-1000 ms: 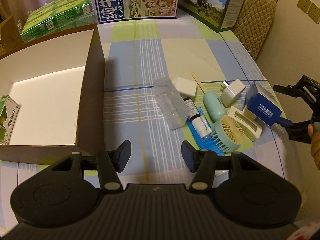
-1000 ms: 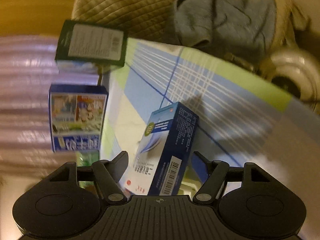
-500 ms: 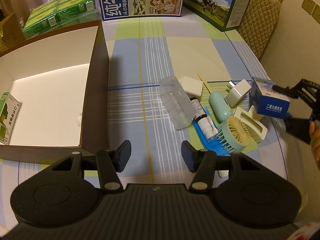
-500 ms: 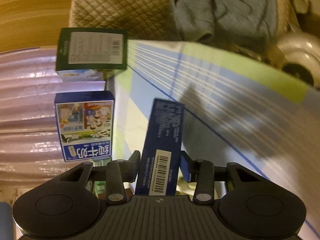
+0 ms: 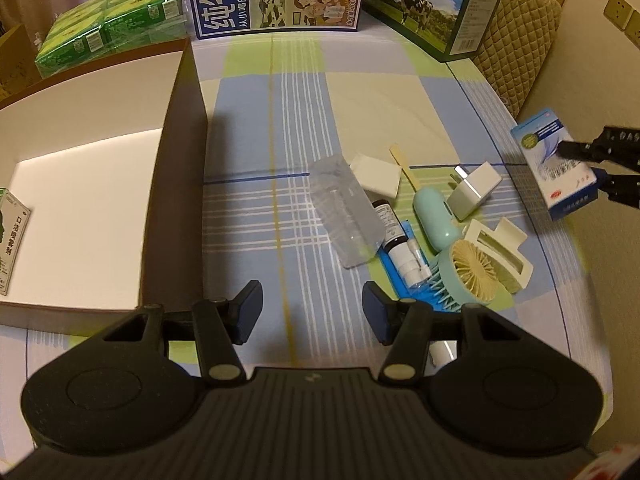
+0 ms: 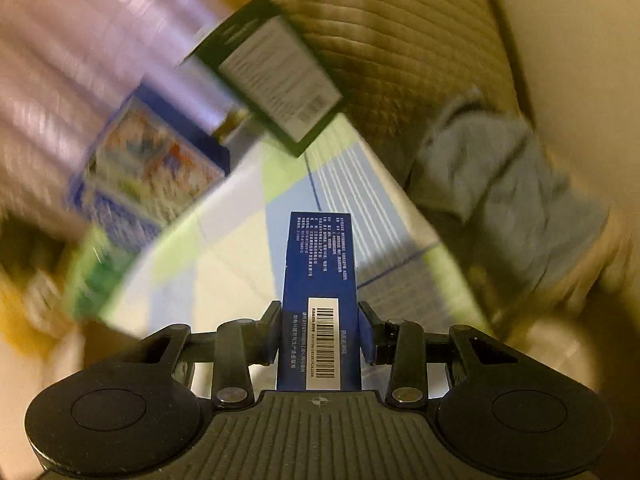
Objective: Organize rigid objects
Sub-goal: 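Grasp the clear plastic case with the left tool while the right tool holds the blue box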
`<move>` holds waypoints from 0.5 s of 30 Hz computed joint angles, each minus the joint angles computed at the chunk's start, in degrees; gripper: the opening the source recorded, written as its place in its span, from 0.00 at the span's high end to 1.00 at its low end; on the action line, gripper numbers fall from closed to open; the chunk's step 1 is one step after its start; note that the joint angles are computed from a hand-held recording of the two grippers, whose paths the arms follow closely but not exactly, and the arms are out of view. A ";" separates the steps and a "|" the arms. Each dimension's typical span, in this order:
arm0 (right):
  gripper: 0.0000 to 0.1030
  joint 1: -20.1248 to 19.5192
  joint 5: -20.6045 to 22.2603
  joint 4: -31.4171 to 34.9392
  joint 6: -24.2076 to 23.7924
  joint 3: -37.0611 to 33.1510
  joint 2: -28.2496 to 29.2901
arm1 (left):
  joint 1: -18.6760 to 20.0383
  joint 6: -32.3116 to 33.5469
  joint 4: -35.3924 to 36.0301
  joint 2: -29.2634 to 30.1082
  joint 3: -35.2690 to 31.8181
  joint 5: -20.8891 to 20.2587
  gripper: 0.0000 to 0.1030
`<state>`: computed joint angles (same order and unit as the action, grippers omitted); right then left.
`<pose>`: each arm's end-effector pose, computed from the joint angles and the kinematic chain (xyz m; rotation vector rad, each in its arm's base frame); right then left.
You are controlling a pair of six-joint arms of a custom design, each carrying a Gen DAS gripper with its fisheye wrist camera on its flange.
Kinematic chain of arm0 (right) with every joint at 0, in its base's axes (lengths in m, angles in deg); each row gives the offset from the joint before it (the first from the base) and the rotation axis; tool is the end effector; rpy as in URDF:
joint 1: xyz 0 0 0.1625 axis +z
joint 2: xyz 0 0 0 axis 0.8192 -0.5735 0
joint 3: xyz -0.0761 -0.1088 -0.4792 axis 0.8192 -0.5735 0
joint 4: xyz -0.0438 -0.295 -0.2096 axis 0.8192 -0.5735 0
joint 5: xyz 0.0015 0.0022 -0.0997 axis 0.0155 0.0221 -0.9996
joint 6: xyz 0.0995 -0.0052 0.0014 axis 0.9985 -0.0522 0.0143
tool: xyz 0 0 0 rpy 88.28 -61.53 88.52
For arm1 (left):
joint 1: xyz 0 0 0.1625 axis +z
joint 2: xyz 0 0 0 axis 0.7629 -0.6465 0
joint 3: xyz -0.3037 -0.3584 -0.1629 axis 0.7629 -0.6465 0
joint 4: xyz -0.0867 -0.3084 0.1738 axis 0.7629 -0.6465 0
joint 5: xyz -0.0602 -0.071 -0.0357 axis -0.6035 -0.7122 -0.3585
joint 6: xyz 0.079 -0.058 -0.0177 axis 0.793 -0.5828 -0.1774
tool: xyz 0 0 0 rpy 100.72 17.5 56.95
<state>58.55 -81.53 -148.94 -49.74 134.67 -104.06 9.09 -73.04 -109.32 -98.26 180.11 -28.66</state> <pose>0.3598 -0.5912 0.0549 0.1791 -2.7751 0.8018 -0.0344 -0.4622 0.3352 0.1212 2.3303 -0.6106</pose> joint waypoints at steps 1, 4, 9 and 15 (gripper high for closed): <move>0.66 0.87 -2.25 1.62 -4.07 -1.15 0.75 | 0.12 0.20 -0.33 0.28 -0.14 -0.12 0.50; 0.65 3.07 -7.93 3.47 -14.39 -3.60 3.44 | 0.60 1.13 -1.85 1.51 -0.83 -0.32 0.50; 0.65 3.99 -11.15 5.59 -20.45 -5.00 6.24 | 1.58 2.56 -4.38 4.03 -2.37 -0.83 0.51; 0.65 4.11 -13.50 7.26 -22.60 -6.48 7.89 | 3.03 3.80 -6.98 6.78 -4.49 -2.02 0.51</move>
